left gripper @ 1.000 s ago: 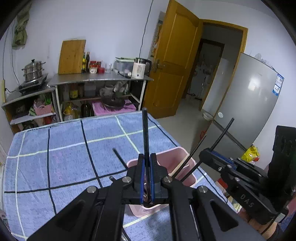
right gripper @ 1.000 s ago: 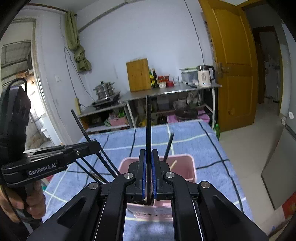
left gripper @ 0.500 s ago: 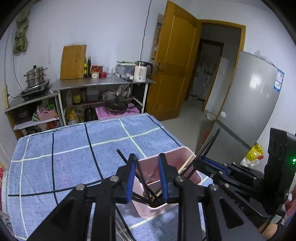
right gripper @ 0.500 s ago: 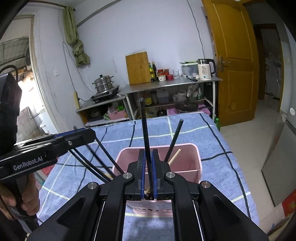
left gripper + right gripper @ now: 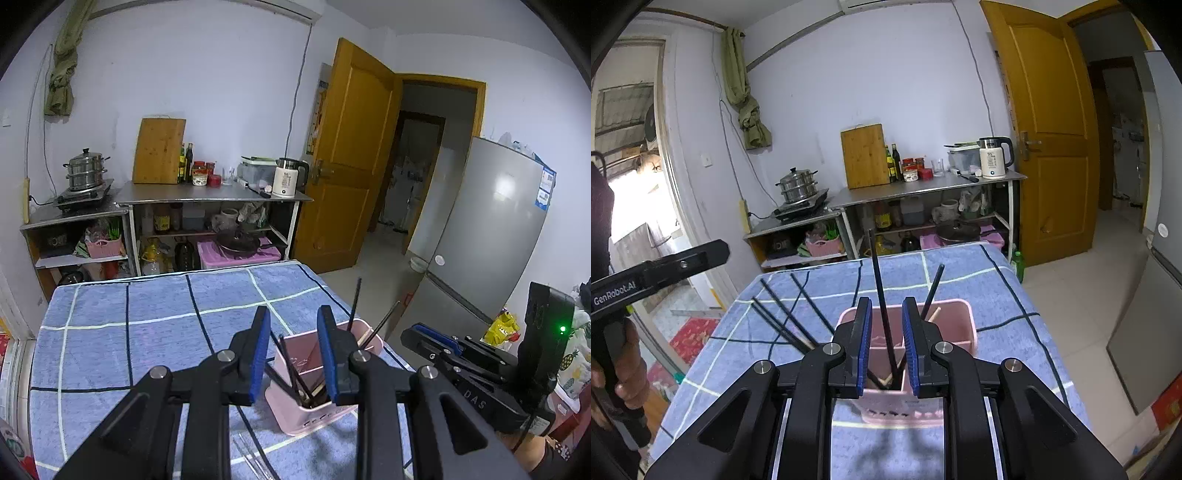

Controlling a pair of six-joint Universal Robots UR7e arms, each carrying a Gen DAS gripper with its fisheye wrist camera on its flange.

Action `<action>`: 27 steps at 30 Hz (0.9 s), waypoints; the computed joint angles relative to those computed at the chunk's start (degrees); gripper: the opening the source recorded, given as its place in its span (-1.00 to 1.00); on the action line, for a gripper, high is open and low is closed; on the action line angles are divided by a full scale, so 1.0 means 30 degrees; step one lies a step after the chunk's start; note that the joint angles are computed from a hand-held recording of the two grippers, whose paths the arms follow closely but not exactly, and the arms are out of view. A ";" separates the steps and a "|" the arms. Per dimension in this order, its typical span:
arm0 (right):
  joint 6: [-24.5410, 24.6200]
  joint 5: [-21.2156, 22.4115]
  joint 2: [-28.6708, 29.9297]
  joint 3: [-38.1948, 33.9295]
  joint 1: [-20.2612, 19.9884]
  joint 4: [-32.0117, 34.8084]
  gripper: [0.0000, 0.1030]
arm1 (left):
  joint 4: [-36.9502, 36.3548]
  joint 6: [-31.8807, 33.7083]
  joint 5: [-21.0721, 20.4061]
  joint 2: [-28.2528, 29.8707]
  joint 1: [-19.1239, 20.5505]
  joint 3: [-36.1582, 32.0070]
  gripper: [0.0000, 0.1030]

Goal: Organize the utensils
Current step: 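Move both open tools back toward the metal chopsticks on the cloth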

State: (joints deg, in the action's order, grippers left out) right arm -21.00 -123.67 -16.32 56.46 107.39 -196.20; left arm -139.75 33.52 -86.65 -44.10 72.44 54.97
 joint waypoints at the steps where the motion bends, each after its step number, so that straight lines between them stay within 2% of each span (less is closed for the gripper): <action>1: 0.0011 -0.0020 -0.0053 0.0159 0.0045 -0.0093 -0.66 | -0.0185 -0.0008 0.0020 -0.0140 0.0030 0.0180 -0.46; 4: -0.0058 0.0041 -0.0224 0.0741 0.0162 -0.0491 -0.66 | -0.0903 0.0102 0.0078 -0.0817 0.0163 0.1177 -0.39; 6: -0.0103 0.0073 -0.0374 0.1281 0.0287 -0.0840 -0.66 | -0.1351 0.0135 0.0060 -0.1259 0.0283 0.1873 -0.18; 13: -0.0317 0.0457 -0.0673 0.2737 0.0618 -0.1739 -0.66 | -0.2209 -0.0074 0.0312 -0.2269 0.0854 0.3468 -0.18; 27: 0.0366 0.0820 -0.0530 0.3953 0.0606 -0.1416 -0.66 | -0.3021 -0.0711 0.1011 -0.3404 0.2002 0.6005 -0.18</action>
State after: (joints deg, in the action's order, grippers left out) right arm -19.90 -121.21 -17.91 68.32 109.21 -200.44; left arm -148.82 31.39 -83.62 -54.31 78.45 72.98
